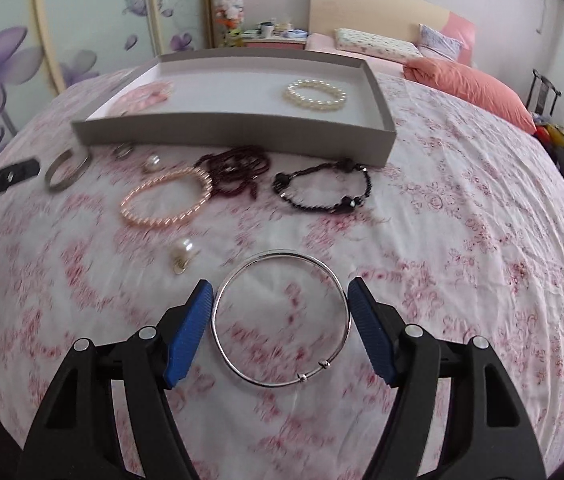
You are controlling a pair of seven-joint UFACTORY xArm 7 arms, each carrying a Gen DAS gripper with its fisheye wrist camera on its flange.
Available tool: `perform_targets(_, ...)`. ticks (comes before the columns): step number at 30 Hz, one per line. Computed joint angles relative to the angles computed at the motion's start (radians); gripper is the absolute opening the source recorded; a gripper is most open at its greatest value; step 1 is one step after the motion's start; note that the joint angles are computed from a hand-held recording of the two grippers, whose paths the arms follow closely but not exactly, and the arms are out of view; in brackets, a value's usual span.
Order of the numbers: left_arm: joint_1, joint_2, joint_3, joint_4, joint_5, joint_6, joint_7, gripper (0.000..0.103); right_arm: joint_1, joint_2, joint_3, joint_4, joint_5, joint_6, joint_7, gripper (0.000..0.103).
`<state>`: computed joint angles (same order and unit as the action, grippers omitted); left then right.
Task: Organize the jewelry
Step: 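Close the right tool on the thin silver bangle while the left tool grips the silver cuff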
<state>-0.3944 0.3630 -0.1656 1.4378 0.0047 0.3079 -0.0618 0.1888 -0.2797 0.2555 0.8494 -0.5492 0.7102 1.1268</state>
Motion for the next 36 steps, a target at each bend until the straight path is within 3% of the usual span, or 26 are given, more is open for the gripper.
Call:
perform_targets(2,-0.002,0.003,0.003,0.005,0.003,0.008,-0.004,0.072,-0.003,-0.002,-0.005,-0.007,0.005,-0.008,0.004,0.071)
perform_targets(4,-0.004,0.007,0.005,0.011,0.006,0.02,-0.005,0.074,-0.002,0.0,-0.002,-0.002,0.006,0.002,0.005,0.081)
perform_targets(6,-0.008,0.013,0.01,0.021,0.014,0.03,-0.011,0.076,0.0,-0.002,-0.002,-0.011,0.007,-0.009,0.011,0.082)
perform_targets(9,-0.017,0.026,0.016,0.042,0.026,0.051,-0.02,0.078,-0.008,-0.009,0.011,-0.022,-0.032,-0.026,0.038,0.07)
perform_targets(19,-0.063,0.115,0.038,0.184,0.078,0.186,-0.079,0.087,-0.003,-0.009,0.014,-0.021,-0.038,-0.019,0.052,0.07)
perform_targets(26,-0.149,0.194,0.107,0.316,0.203,0.283,-0.192,0.088,-0.002,-0.009,0.012,-0.02,-0.039,-0.019,0.053,0.07)
perform_targets(36,-0.164,0.193,0.106,0.306,0.256,0.262,-0.26,0.084,-0.003,-0.007,0.013,-0.02,-0.04,-0.018,0.064,0.071)
